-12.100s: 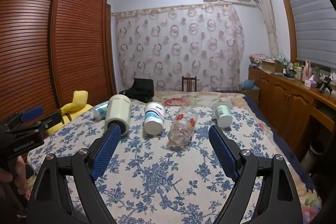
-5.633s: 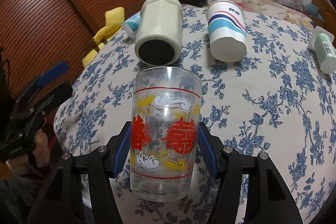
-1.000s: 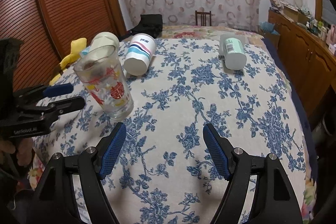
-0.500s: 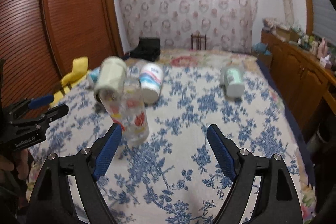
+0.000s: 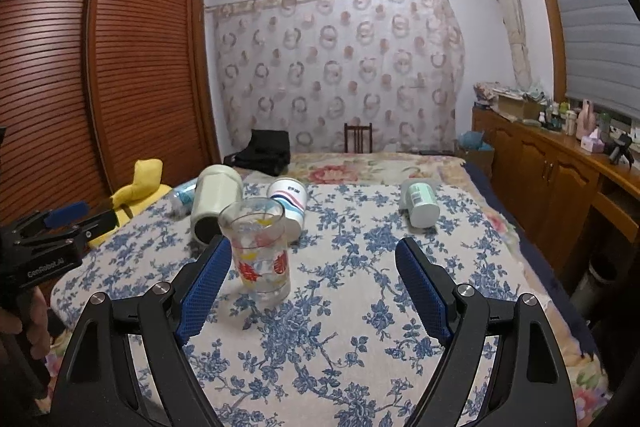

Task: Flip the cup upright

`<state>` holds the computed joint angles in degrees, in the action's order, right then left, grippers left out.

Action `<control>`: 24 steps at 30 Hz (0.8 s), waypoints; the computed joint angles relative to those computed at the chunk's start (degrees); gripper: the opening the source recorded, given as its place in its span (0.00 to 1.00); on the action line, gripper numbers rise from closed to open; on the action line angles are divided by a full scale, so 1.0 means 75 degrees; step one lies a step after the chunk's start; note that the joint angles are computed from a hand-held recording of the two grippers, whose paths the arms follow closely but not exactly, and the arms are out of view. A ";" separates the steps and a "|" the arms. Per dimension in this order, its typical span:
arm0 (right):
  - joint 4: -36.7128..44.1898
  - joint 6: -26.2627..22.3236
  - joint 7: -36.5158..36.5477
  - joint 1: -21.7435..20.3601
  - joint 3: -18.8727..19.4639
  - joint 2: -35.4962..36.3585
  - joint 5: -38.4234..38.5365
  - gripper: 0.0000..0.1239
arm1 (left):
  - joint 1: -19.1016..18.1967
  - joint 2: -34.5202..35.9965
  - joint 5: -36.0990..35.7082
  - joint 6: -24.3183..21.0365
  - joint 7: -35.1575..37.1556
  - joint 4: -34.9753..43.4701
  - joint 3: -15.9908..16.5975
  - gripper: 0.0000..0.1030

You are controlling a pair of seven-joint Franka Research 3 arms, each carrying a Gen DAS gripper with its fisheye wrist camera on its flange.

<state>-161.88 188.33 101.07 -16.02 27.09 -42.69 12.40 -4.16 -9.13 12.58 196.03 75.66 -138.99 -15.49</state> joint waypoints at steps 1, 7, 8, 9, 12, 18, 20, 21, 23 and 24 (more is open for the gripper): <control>-0.0021 -0.0006 0.0018 -0.0007 0.0023 -0.0029 0.0007 0.69 | 0.0059 -0.0017 -0.0068 0.0017 0.0033 -0.0022 -0.0069 0.65; -0.0041 0.0001 0.0027 -0.0005 0.0011 -0.0048 -0.0016 0.69 | 0.0234 -0.0077 -0.0416 0.0131 0.0248 -0.0100 -0.0319 0.65; -0.0043 0.0008 0.0038 -0.0011 0.0021 -0.0050 -0.0012 0.69 | 0.0214 -0.0074 -0.0424 0.0134 0.0258 -0.0098 -0.0304 0.65; -0.0042 0.0006 0.0041 -0.0004 0.0015 -0.0048 -0.0011 0.69 | 0.0197 -0.0072 -0.0434 0.0141 0.0267 -0.0101 -0.0294 0.65; -0.0047 0.0012 0.0031 0.0013 0.0002 -0.0034 -0.0021 0.69 | 0.0151 -0.0073 -0.0455 0.0140 0.0280 -0.0106 -0.0257 0.65; -0.0079 0.0020 -0.0012 0.0071 -0.0027 -0.0030 -0.0020 0.69 | 0.0142 -0.0080 -0.0510 0.0172 0.0325 -0.0120 -0.0268 0.65; -0.0080 0.0024 -0.0027 0.0092 -0.0048 -0.0021 -0.0023 0.69 | 0.0191 -0.0075 -0.0595 0.0155 0.0388 -0.0105 -0.0355 0.65; -0.0089 0.0020 -0.0014 0.0075 -0.0010 -0.0040 -0.0014 0.69 | 0.0159 -0.0077 -0.0580 0.0147 0.0374 -0.0107 -0.0322 0.65; -0.0094 0.0018 -0.0017 0.0077 -0.0009 -0.0044 -0.0017 0.69 | 0.0115 -0.0077 -0.0542 0.0161 0.0345 -0.0118 -0.0256 0.65; -0.0098 0.0019 -0.0008 0.0076 -0.0008 -0.0051 -0.0010 0.69 | 0.0117 -0.0078 -0.0548 0.0167 0.0348 -0.0121 -0.0260 0.65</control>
